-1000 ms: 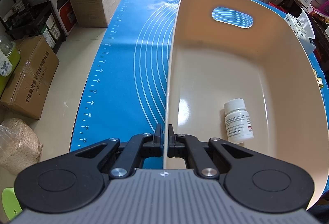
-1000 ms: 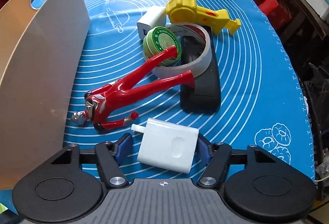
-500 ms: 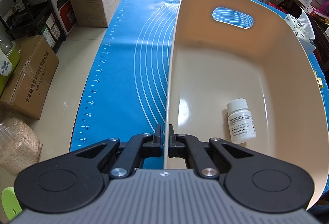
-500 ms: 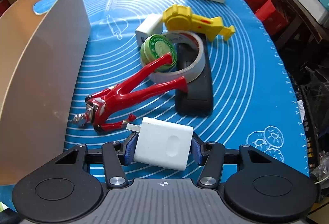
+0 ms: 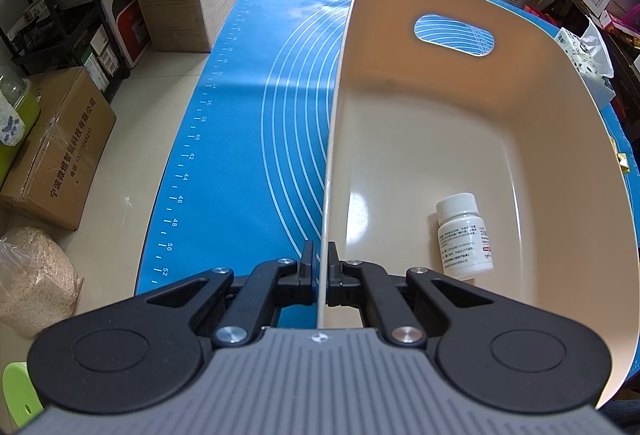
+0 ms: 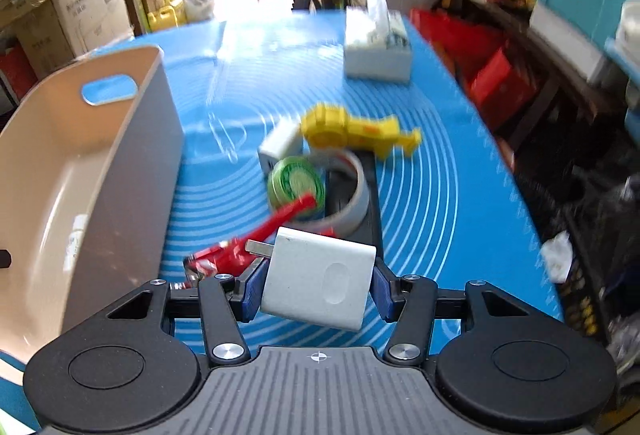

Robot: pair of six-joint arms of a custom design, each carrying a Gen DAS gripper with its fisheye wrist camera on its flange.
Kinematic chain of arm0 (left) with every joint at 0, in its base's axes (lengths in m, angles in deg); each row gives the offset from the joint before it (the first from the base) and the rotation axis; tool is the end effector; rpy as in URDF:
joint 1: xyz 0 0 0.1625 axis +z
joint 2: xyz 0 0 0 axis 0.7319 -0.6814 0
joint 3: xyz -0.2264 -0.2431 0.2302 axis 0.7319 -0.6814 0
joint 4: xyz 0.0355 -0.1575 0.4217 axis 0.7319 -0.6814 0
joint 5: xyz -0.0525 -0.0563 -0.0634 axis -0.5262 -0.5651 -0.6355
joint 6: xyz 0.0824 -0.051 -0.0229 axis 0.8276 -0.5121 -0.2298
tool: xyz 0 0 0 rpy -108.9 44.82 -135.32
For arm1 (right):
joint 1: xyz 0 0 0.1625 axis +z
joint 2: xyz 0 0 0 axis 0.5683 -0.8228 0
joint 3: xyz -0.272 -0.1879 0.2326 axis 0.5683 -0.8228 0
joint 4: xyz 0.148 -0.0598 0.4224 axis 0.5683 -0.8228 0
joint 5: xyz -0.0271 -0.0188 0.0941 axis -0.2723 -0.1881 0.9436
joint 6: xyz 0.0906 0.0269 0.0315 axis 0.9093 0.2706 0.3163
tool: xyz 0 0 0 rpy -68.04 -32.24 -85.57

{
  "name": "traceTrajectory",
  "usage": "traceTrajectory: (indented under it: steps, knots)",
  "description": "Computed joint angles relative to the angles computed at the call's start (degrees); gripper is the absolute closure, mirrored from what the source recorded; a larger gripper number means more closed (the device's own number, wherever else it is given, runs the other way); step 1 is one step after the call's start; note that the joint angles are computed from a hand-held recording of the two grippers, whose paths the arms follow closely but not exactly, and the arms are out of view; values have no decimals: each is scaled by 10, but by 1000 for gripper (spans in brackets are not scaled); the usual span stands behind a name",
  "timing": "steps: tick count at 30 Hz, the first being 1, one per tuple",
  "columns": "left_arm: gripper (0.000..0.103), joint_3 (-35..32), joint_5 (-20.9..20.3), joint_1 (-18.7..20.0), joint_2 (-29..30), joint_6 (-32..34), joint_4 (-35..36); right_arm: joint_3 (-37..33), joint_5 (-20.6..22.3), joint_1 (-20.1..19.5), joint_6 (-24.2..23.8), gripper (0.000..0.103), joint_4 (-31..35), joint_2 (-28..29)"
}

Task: Organize rigid objects
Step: 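Lift the charger plug into the basket and release it beside the bottle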

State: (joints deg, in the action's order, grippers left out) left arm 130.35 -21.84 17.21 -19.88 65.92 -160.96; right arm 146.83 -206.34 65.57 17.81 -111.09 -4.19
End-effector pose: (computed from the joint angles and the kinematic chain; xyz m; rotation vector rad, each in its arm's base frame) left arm -0.1177 -0.7285 0.2165 0.0415 2.3159 -0.6208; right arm 0.1988 -0.7382 0.1430 0.3218 -2.2350 0.6961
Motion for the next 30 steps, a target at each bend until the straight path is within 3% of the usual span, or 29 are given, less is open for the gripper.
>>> traceTrajectory:
  steps: [6,21,30]
  knots:
    - [98,1,1,0,-1,0,1,-10,5,19,-79,44,-69,16]
    - [98,2,0,0,-2,0,-2,-86,88,53,-93,44,-45,71]
    - [98,1,0,0,-1,0,-1,-108,98,66,-125,44,-10,108]
